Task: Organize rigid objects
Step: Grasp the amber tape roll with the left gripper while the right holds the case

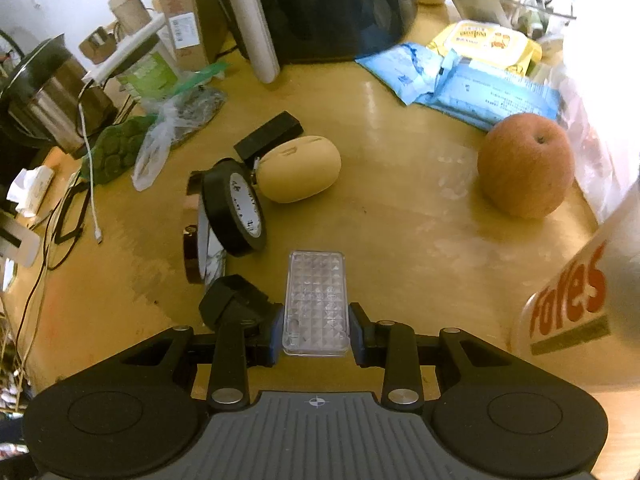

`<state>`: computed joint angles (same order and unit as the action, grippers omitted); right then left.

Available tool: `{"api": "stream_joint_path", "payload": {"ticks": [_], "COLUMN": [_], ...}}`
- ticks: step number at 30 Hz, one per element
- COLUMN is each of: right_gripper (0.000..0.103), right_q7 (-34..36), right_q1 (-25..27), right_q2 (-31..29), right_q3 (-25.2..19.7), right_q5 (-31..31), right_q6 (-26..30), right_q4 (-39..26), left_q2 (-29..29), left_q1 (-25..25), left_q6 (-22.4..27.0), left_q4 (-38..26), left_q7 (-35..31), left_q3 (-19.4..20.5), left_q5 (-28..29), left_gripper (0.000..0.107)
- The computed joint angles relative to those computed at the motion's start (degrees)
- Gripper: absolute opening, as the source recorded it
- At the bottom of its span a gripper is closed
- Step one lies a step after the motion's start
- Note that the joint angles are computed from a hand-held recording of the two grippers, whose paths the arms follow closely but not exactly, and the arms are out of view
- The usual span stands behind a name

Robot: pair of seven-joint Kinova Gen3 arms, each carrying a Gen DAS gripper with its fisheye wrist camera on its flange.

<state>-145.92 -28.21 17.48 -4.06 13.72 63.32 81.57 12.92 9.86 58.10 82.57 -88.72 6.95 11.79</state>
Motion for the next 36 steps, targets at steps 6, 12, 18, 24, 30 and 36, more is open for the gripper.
{"api": "stream_joint_path", "payload": {"ticks": [6,12,18,24,30,36], "right_gripper": [0.036,0.036,0.036,0.036,0.036,0.036], "right_q7": [-0.4,-1.5,-3.0,-2.3,-2.4,-4.4], "right_q1": [-0.5,-2.0,-2.7,-3.2,-4.4,-5.1], "right_q2": [-1.8,-3.4,-4.9,-5.2,-5.2,-6.1], "right_q3": [-0.5,-1.2,-1.9,-2.6,-2.9,-3.1], "right_q5": [0.4,2.9,4.3,4.8,6.2,6.9], "right_q6": [0.7,1.7,2.1,4.0,6.4,7.3], "right_q4": [0.8,1.2,1.6,0.7,-0.2,0.3], "left_q2": [1.1,2.7,4.2,5.7,7.5,9.6], "left_q1": [0.5,1.1,1.7,2.3,2.7,2.9], "left_q6": [-0.2,-0.6,-0.7,-0.5,-0.5,-0.6], "left_q4": [-1.7,-3.7,-5.7,-7.5,-9.6,-11.9], "left_q7": [-1.3,-2.6,-3.8,-4.9,-6.3,-8.6], "left_q3": [0.5,0.8,1.0,1.2,1.3,1.6], "left_q5": [-0.1,-0.4,-0.7,-1.1,-1.6,-1.7], "left_gripper": [0.055,0.055,0.055,0.055,0.055,0.055]}}
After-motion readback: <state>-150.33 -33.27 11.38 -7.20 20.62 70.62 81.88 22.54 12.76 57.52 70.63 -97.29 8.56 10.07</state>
